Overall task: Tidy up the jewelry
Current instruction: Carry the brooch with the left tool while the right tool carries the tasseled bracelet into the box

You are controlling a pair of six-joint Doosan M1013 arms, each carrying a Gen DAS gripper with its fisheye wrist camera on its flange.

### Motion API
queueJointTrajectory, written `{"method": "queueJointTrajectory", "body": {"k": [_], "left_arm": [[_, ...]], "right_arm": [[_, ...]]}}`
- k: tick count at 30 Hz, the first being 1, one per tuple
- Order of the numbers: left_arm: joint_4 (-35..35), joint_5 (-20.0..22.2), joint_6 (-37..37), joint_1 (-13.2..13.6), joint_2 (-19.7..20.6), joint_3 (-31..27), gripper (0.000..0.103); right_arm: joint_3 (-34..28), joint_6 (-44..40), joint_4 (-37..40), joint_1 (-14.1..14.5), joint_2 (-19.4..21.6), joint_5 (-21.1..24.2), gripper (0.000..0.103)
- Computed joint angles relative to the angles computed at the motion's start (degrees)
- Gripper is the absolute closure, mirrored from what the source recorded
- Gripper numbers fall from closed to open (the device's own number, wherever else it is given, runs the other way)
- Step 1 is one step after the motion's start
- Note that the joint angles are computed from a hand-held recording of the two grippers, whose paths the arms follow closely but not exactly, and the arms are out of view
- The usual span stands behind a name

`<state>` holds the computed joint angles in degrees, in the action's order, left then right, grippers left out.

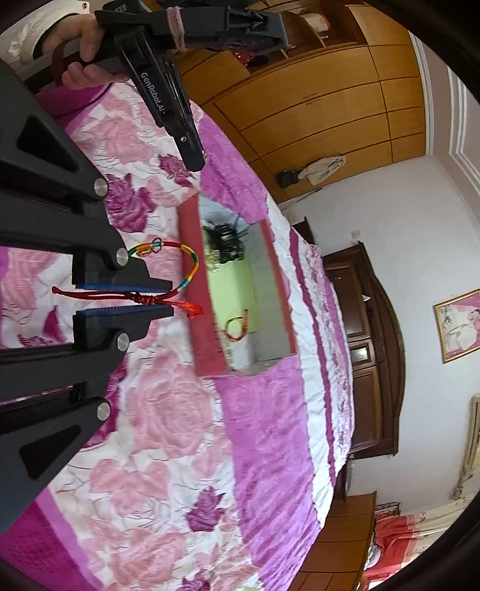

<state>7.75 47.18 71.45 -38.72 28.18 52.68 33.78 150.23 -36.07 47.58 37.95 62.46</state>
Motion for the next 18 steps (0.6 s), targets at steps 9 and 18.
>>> {"method": "queueJointTrajectory", "body": {"k": [9,18], "left_arm": [[3.1,-2.1,-1.6,0.3,2.5,-4.5,0.097],[5.9,-3.8,-3.0,0.8,5.4,-8.6,0.097]], "right_arm": [[-7.1,-3.4,-1.7,-1.3,3.5,0.0,0.095],[-16.6,-7.1,-2.2,-2.9,8.6,0.7,0.095]]}}
